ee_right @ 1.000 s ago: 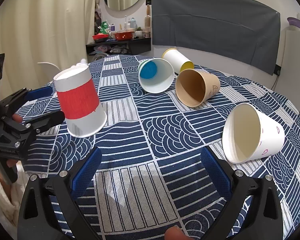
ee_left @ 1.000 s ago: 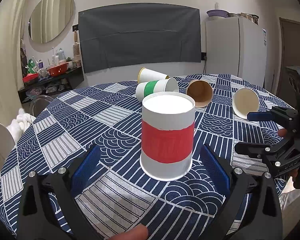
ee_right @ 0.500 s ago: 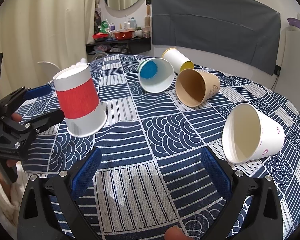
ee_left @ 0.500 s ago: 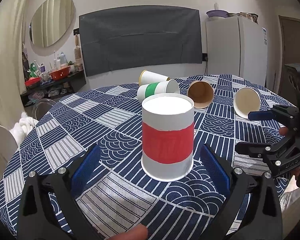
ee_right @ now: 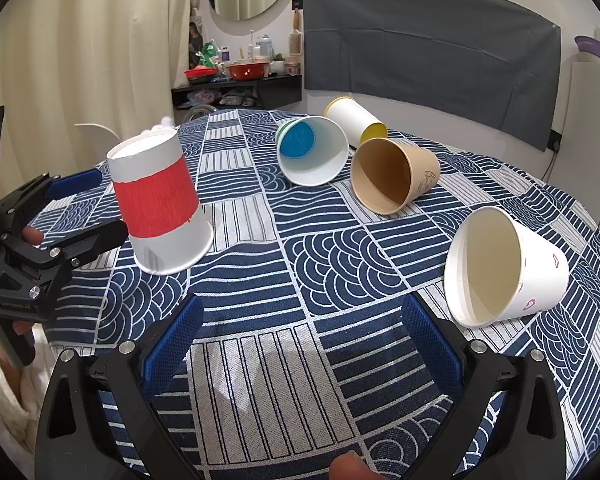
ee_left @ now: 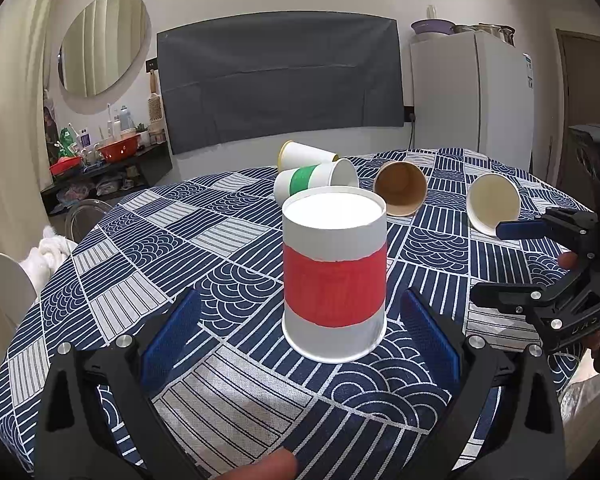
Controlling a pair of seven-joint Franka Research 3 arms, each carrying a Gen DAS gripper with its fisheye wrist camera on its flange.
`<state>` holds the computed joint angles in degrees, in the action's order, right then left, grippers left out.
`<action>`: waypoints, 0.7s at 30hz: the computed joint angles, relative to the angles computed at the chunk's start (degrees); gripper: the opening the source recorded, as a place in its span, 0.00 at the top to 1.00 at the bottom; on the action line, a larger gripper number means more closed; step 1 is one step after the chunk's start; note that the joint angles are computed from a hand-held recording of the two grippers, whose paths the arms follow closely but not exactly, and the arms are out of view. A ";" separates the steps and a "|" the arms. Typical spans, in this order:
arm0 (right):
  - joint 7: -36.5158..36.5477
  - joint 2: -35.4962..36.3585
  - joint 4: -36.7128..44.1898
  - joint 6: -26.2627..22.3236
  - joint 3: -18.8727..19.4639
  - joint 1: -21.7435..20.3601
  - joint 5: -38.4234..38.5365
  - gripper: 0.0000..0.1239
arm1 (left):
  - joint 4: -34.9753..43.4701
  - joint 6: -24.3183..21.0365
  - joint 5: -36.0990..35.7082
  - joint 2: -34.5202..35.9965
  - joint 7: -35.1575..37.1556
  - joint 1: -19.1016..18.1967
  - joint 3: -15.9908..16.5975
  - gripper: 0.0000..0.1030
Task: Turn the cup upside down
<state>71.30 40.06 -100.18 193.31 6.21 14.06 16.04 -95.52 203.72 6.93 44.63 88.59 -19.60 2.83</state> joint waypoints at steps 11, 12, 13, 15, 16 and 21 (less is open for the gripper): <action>0.12 -0.07 -0.07 -0.04 0.21 -0.22 -0.22 0.23 | -0.39 -0.95 -3.58 -0.49 -0.01 -1.34 1.42 0.06; 0.14 -0.05 -0.06 0.00 0.20 -0.20 -0.22 0.23 | 0.20 -3.09 -1.12 -0.69 -0.80 1.17 -1.15 0.06; 0.13 -0.07 -0.12 0.09 0.35 -0.36 -0.30 0.23 | 0.73 -4.40 0.23 -0.66 -1.53 2.37 -2.38 0.06; 0.10 -0.10 -0.28 0.36 0.70 -0.70 -0.51 0.23 | 1.07 -4.27 0.81 -0.51 -2.50 1.88 -1.53 0.06; 0.09 -0.11 -0.37 0.52 0.85 -0.84 -0.62 0.23 | 1.12 -4.11 1.73 -0.47 -2.84 2.40 -1.93 0.06; 0.10 -0.16 -0.40 0.36 0.88 -0.86 -0.79 0.23 | 1.18 -3.78 2.74 -0.36 -4.93 2.87 -2.03 0.06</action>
